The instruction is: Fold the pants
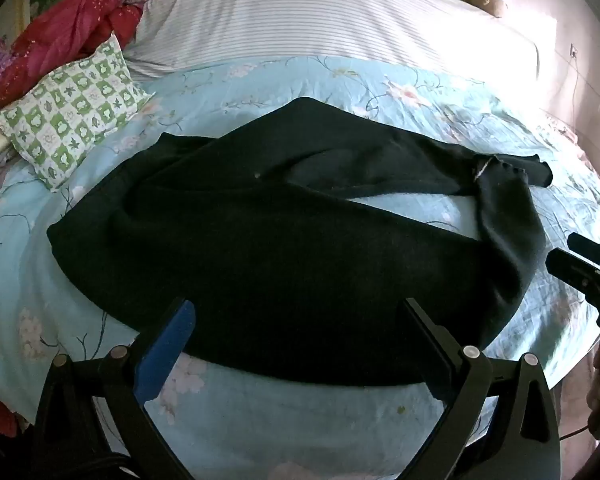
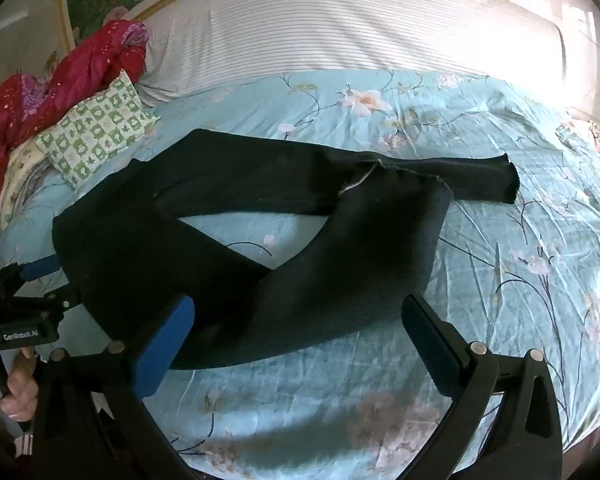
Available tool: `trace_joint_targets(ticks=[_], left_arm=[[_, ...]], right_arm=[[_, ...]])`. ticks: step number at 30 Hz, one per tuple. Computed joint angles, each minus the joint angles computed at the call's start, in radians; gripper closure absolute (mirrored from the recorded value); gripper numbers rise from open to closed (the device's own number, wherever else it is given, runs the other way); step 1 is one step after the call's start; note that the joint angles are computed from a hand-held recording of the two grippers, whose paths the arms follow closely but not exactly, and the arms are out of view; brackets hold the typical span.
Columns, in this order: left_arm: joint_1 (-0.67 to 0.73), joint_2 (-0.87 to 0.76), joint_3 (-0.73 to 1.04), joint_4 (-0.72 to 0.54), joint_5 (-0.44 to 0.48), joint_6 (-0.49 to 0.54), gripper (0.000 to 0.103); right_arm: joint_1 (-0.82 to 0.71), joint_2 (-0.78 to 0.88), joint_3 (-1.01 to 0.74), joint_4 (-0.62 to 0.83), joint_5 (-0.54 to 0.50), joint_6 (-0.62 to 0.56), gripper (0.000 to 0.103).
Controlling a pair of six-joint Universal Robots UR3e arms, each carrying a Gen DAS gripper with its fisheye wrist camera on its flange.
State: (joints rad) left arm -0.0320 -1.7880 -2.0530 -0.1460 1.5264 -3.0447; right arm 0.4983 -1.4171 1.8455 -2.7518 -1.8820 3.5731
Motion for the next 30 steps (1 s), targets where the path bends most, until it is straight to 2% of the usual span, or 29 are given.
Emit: trace_joint_targets(ticks=[30], left_arm=[[-0.006,0.004,0.0,0.008,-0.003,-0.01,0.002]], right_arm=[[0.006,0.004,-0.006,0.0,-0.004,0.002,0.0]])
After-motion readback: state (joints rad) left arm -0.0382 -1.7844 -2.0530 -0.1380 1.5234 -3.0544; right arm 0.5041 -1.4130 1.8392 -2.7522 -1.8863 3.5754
